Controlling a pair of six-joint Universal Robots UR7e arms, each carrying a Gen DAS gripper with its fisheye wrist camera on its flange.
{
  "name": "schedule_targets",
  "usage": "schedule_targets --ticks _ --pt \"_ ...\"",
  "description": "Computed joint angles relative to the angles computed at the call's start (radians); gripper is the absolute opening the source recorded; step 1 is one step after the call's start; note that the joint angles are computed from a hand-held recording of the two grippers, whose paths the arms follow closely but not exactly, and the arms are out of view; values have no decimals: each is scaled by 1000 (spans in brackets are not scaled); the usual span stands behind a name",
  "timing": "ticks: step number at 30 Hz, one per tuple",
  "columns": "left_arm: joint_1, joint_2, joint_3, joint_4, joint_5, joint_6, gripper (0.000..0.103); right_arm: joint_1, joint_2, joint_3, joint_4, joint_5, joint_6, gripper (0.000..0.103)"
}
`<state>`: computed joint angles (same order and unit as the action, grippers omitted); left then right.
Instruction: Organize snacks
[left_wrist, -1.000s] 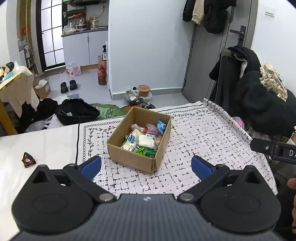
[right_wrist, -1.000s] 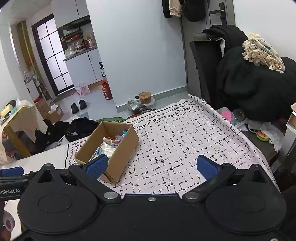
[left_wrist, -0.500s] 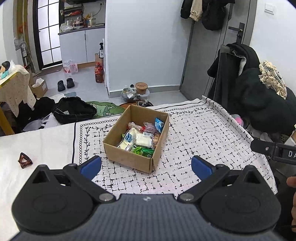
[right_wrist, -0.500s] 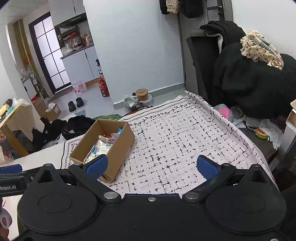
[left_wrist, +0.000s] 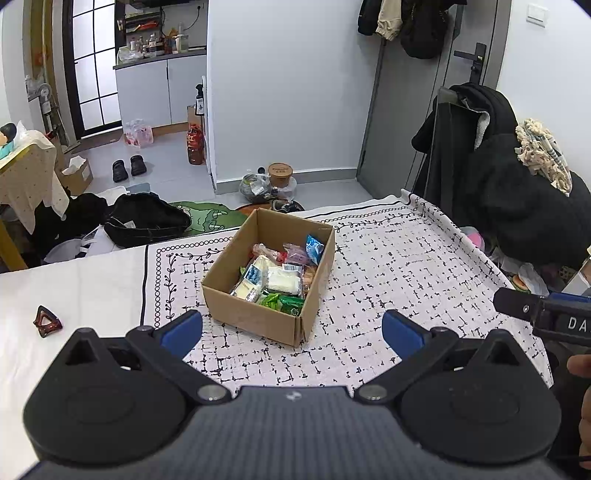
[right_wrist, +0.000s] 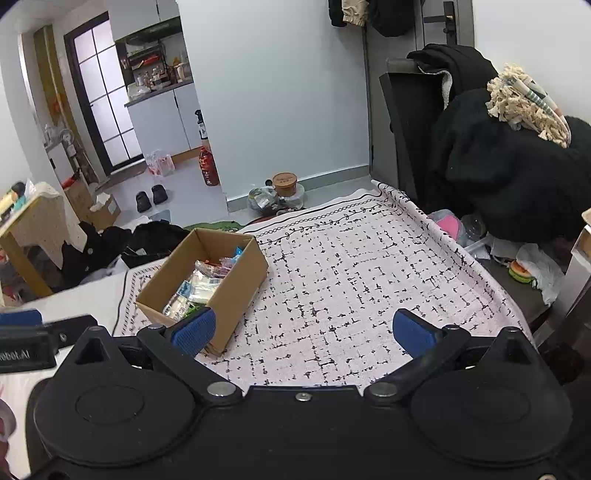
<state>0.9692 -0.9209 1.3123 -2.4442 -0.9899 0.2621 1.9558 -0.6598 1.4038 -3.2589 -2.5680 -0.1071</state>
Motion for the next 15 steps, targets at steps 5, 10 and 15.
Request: schedule_targets --ticks 5,10,15 --pt "-1 5 -5 -3 4 -1 103 0 -6 6 11 11 6 103" --pt "0 7 -9 5 3 0 103 -2 -8 6 19 14 11 103" --pt "0 8 -10 9 7 0 103 -1 -7 3 43 7 23 103"
